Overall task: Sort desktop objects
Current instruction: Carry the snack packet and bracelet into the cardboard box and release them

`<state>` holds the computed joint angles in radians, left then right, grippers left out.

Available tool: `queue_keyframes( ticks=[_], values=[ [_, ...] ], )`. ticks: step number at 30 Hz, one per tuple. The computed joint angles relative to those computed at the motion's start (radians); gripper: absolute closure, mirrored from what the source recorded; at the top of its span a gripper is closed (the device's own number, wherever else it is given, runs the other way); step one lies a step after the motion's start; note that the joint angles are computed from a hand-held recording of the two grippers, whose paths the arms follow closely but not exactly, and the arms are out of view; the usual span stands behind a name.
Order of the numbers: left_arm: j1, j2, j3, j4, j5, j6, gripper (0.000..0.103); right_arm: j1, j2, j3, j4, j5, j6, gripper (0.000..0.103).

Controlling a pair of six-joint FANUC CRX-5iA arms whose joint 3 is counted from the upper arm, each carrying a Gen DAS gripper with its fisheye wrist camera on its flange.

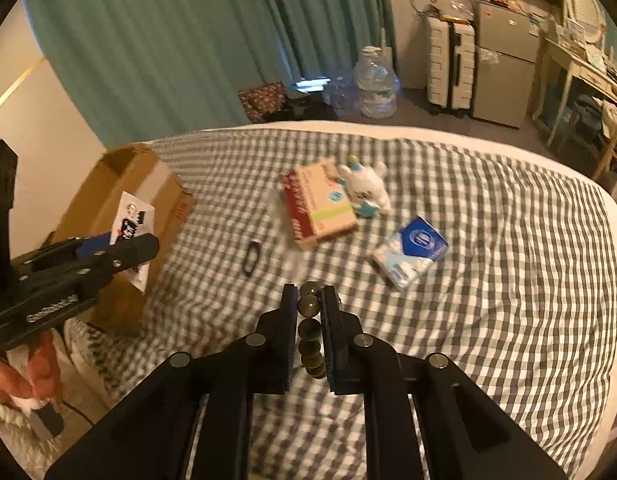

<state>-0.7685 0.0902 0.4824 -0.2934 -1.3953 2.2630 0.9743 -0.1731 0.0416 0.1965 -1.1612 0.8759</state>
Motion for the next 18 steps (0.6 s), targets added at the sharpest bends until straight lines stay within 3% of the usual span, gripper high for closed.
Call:
queue_keyframes(
  ticks=[8,13,18],
  values=[
    [0.010,-0.122,-0.044,-0.097,0.013,0.096,0.067,0.114,0.085,0.181,0.088,-0.059,0.044,0.092],
    [0.028,-0.224,-0.094,-0.191,-0.029,0.163,0.067,0.167,0.200,0.359,0.103,-0.068,0.103,0.092],
    [0.123,-0.322,-0.181,-0.182,-0.057,0.209,0.067,0.201,0.340,0.563,0.070,-0.073,0.187,0.092]
  ],
)
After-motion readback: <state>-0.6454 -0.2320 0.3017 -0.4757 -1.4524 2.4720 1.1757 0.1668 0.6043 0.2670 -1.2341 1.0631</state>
